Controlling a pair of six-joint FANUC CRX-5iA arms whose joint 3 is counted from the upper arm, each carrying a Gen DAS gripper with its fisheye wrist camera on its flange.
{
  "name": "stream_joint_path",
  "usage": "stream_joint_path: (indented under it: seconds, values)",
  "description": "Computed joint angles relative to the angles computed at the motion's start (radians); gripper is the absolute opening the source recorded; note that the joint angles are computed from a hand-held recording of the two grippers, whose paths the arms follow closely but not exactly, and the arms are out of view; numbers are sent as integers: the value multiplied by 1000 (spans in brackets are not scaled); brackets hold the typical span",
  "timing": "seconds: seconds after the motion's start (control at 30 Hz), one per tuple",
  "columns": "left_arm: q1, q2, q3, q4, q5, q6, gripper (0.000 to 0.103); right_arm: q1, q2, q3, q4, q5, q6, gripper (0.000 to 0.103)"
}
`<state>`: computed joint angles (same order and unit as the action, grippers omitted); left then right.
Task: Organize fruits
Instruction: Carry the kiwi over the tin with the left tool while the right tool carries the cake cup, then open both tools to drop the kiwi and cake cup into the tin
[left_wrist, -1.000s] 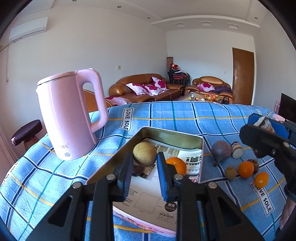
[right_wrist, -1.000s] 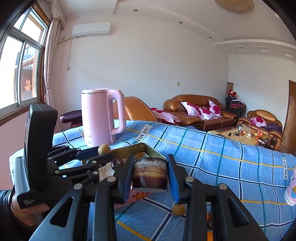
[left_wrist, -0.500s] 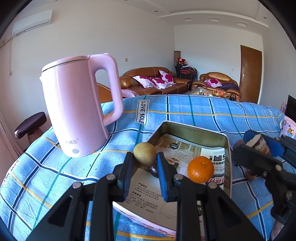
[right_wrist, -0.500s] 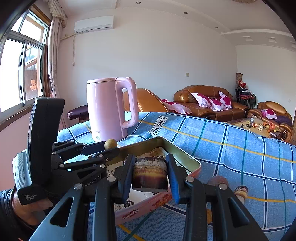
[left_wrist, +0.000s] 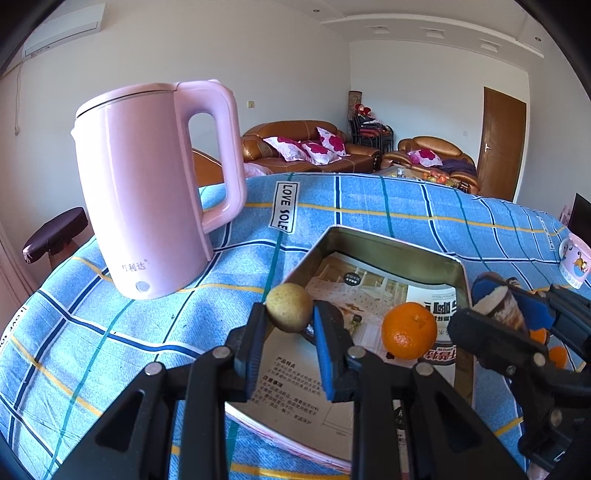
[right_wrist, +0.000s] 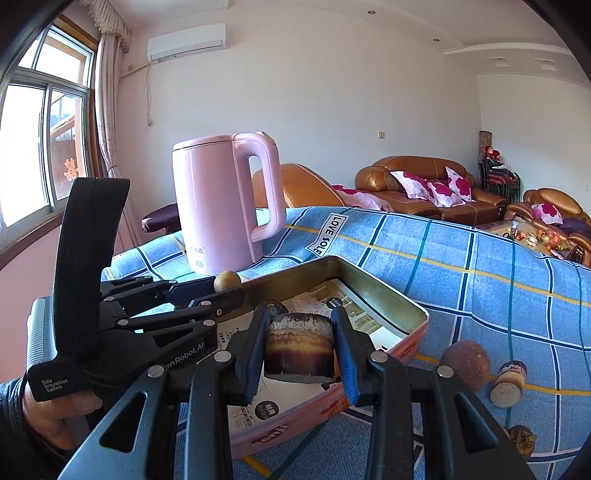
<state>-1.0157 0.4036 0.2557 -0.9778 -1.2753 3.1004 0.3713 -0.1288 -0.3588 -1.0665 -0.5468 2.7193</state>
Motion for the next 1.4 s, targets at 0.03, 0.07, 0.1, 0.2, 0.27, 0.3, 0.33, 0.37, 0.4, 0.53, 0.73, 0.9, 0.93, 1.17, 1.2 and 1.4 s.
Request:
stream_joint_path:
  seconds: [0.03,0.07,0.1,0.2,0.27,0.3,0.33,0.37,0.4,0.53,0.73,0.9,0.93,1.17,1.2,1.4]
  values:
    - [3,-1,-2,4,5,-1,27,3,4,2,6,-2,-1,37]
    - [5,-2,-3,8,9,-3,27,11,5,1,15,2,-5,37]
    - [7,-4,-6,11,15,-2,27,20,5,-1,29,8,-12,37]
    - [14,-9,-13,21,32,-3,27,36,6,-2,52,10,-24,37]
    - [24,-13,-20,36,51,-11,27,38,8,0,59,5,-31,37]
    - [29,-14,-21,45,58,-15,27,42,11,1,66,6,-37,37]
    - [35,-15,-24,53,66,-19,27,49,13,3,82,8,-52,37]
    - [39,-17,-27,61,76,-22,27,58,16,4,102,12,-72,37]
    - [44,-17,-28,69,81,-25,27,66,21,7,121,13,-92,37]
    - [64,-21,-38,102,104,-31,27,91,37,16,180,13,-156,37]
    - [79,-23,-43,126,116,-38,27,120,44,15,237,25,-205,37]
    - [77,-12,-29,126,92,-44,33,121,46,16,248,23,-224,37]
    - [76,-12,-29,125,92,-42,36,124,43,12,251,29,-225,37]
    - [67,-19,-35,112,93,-28,42,146,30,-8,289,79,-274,42]
    - [66,-19,-35,112,95,-27,43,146,28,-11,292,86,-282,44]
    - [40,-19,-32,72,79,1,55,125,7,-29,248,123,-267,58]
